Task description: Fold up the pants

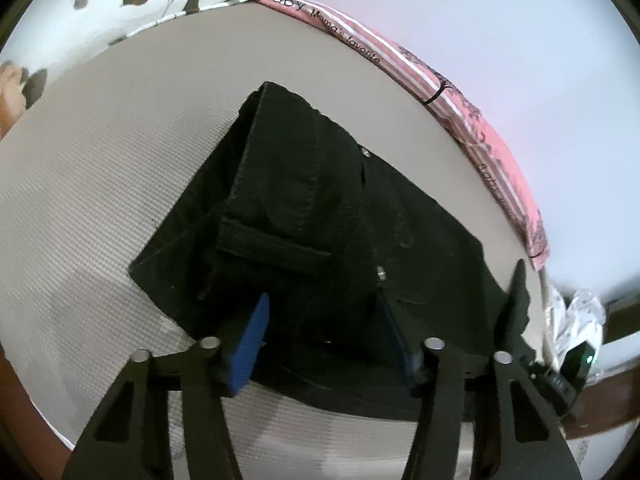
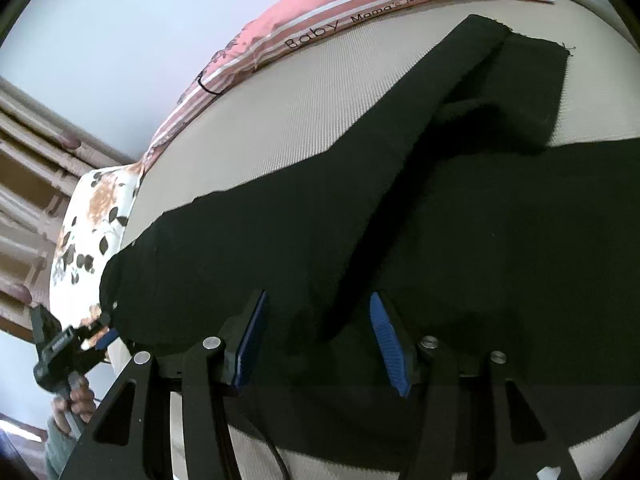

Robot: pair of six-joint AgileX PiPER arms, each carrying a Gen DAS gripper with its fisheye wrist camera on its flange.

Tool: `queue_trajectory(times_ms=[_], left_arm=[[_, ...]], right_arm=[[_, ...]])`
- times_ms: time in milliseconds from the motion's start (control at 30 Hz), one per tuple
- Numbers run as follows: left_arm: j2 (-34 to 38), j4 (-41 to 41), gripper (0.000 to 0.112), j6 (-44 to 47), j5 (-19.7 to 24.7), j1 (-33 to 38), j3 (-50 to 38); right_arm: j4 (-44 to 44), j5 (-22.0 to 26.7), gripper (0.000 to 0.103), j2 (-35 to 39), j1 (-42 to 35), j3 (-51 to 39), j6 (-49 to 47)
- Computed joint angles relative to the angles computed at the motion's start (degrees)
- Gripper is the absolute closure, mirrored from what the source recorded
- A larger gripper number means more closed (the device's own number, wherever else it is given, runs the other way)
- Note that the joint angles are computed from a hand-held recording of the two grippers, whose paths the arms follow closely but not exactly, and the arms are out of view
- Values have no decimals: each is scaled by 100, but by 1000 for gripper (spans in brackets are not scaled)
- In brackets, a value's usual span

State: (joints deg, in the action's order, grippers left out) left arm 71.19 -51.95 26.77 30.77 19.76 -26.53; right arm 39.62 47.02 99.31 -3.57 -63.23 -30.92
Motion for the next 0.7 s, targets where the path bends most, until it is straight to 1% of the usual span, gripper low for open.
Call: queue_trajectory(times_ms=[33,67,100,167,233,267,300,333,400,500,600,667,700], left_arm=[[7,20,74,-3,-39,27,17],[51,23,79,12,-54,104,28],[117,-45,88,122,-19,229,35],[237,-511,89,716,216,593,98],[320,-838,90,1106,433,882,136],[326,-867,90,1171,471,929,136],[319,-857,91,1180,484,935,137],[295,-852,91,1199,518,964,141],[277,-869,91,1254,596,1033,145],[276,-982,91,1389,888,1335,164],[233,-829,87,1070,999,1323,78],[186,-655,80,905,1061,1275,40],[165,-631,73,827,1147,1280,50]], right_arm=[[-45,-78,53,80,80,-85,97],[-99,-122,53,124,125,-140,186],[-197,-184,54,189,195,-213,340],[-313,-277,64,264,274,-281,512],[-427,-260,85,301,348,-346,555],[-532,-292,90,282,379,-344,583],[-630,-369,91,214,422,-298,595],[-659,-417,93,134,439,-243,558],[-762,-488,94,-19,458,-164,553],[-800,-483,95,-162,420,-138,509],[-748,-407,95,-155,357,-186,438],[-778,-362,95,-114,364,-220,480],[-753,-348,95,-101,365,-224,487]])
